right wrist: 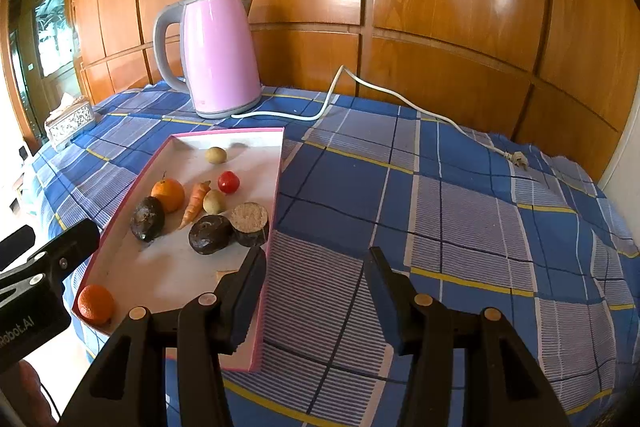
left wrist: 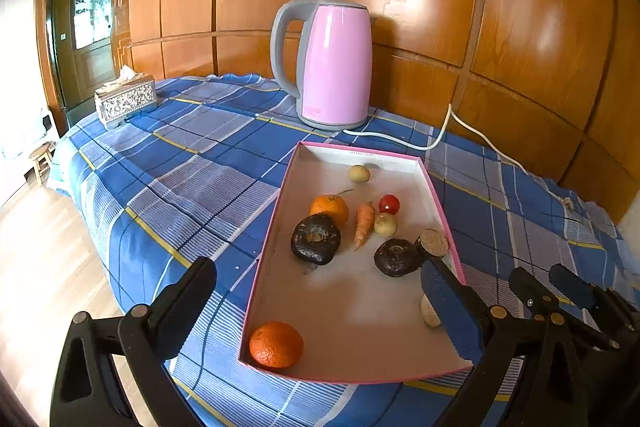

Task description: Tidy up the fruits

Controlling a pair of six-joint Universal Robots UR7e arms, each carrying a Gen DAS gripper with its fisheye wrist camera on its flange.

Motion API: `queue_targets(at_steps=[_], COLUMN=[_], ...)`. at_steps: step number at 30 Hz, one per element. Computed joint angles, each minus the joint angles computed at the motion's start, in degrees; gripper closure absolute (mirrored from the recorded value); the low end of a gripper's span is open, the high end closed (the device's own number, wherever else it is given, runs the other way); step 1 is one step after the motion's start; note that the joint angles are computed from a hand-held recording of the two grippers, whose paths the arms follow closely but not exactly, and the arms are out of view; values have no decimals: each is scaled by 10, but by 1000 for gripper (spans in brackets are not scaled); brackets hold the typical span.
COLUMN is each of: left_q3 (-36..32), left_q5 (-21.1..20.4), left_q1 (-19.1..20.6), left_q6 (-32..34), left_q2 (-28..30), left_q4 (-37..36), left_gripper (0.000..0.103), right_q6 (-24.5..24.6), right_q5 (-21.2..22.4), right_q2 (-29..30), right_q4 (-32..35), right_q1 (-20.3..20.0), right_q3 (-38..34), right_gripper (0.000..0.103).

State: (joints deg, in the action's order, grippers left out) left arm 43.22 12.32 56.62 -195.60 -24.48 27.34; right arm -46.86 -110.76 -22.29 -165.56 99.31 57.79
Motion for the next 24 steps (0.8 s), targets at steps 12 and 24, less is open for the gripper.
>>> queue_targets(at_steps=[12, 24], left_q3=[5, 1], left_q5=[-2, -1], left_q1=[-1, -1], left_q6=[3, -5], left_q2=[-3, -3], left_q4=[-6, 2], left_gripper=[0, 0], right_q6=[-5, -11], right_q5=[2, 4], right_q2=[0, -1], right_q4=[-2, -5], right_q1=[0, 1], right_q3=[0, 4], right_gripper=[51, 51])
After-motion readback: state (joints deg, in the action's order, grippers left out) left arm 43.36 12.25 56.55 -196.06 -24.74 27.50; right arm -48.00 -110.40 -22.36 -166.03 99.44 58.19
